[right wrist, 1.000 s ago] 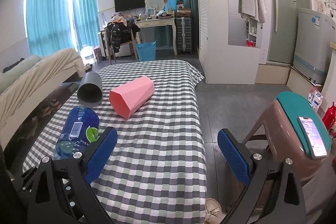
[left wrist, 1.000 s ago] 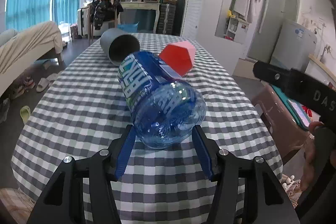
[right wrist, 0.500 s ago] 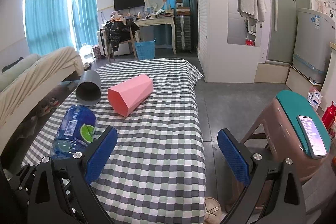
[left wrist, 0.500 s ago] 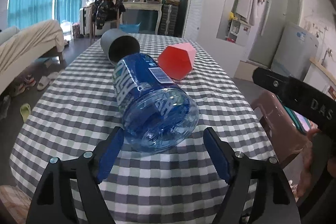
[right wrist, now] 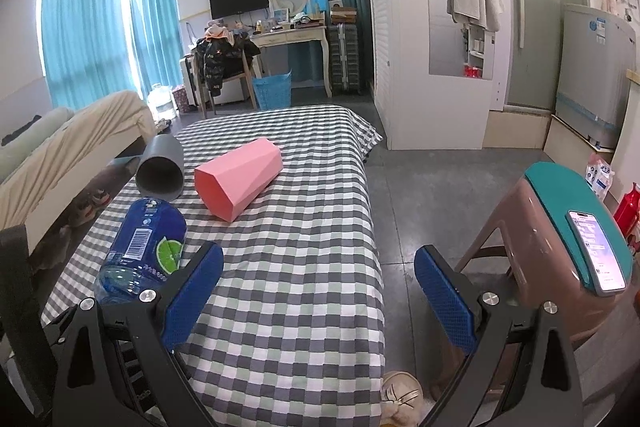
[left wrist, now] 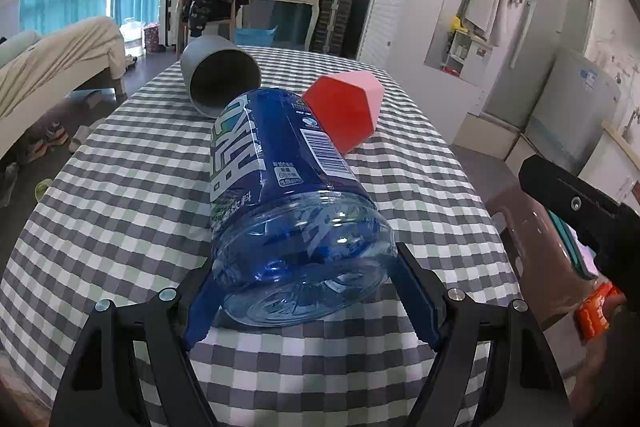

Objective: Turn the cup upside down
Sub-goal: 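Lift the bottle with the left gripper and rotate it cap-up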

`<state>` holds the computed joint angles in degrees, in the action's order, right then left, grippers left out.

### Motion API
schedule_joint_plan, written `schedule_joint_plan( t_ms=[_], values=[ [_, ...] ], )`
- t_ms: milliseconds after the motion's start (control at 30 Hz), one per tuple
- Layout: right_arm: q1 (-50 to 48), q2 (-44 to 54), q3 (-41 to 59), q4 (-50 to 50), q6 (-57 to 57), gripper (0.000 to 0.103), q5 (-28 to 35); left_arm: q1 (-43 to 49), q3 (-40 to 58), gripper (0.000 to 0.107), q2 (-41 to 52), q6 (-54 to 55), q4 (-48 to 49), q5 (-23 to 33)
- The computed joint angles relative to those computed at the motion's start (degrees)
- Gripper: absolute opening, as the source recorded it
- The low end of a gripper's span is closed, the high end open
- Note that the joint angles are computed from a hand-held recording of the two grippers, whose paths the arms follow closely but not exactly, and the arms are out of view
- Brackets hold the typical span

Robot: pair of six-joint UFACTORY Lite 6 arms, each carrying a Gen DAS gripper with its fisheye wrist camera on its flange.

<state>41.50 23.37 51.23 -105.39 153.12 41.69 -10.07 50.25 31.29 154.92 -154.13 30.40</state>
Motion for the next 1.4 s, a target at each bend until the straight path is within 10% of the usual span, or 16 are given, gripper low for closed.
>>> schedule_joint_plan(
  t_ms=[1400],
  values=[
    [0.64, 1.54, 1.63, 0.09, -0.43, 0.097, -0.3, 6.94, 5.59, 0.071, -6.24, -7.37, 14.63, -7.09]
  ],
)
